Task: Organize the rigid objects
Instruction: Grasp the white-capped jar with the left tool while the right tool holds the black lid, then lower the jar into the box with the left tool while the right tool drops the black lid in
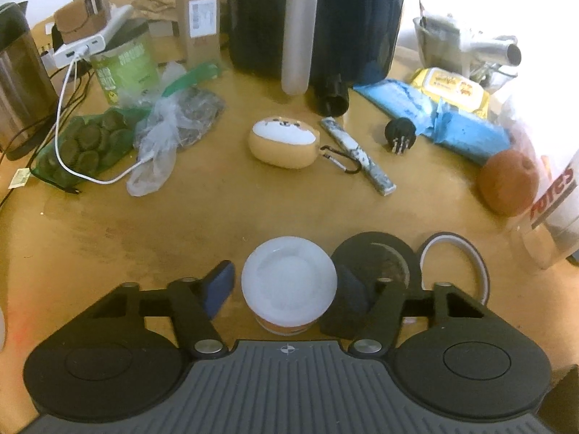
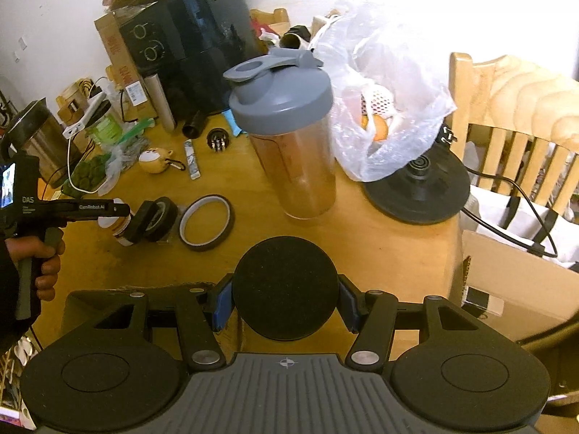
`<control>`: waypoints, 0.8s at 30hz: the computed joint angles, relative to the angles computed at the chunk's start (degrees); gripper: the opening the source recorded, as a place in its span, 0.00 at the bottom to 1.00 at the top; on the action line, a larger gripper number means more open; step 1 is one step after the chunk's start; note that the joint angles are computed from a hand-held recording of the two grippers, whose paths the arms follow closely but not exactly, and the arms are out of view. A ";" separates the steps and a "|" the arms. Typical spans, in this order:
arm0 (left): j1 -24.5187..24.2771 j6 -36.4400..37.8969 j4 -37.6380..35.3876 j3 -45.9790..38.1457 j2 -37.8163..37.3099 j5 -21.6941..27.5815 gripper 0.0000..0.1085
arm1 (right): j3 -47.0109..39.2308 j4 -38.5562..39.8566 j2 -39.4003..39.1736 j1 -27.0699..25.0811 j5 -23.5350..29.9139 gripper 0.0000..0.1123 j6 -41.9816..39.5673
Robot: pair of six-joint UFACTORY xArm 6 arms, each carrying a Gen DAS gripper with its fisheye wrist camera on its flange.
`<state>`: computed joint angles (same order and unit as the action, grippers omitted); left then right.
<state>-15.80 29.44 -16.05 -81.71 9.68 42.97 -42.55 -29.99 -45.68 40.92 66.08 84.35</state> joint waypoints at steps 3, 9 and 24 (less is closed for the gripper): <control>0.11 0.19 -0.58 -0.75 0.51 0.56 0.49 | 0.05 -0.19 -0.25 0.32 0.45 0.54 0.59; -0.08 -0.89 1.86 -1.12 0.40 0.95 0.49 | 0.29 -0.24 -0.32 0.40 -0.12 0.54 0.98; 2.32 1.56 -2.63 -0.49 -4.45 3.60 0.49 | 0.27 -0.46 0.43 0.54 -3.40 0.54 -0.23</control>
<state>-13.47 31.01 -18.68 -82.20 5.23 46.57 -42.28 -30.45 -45.26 41.46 62.68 84.11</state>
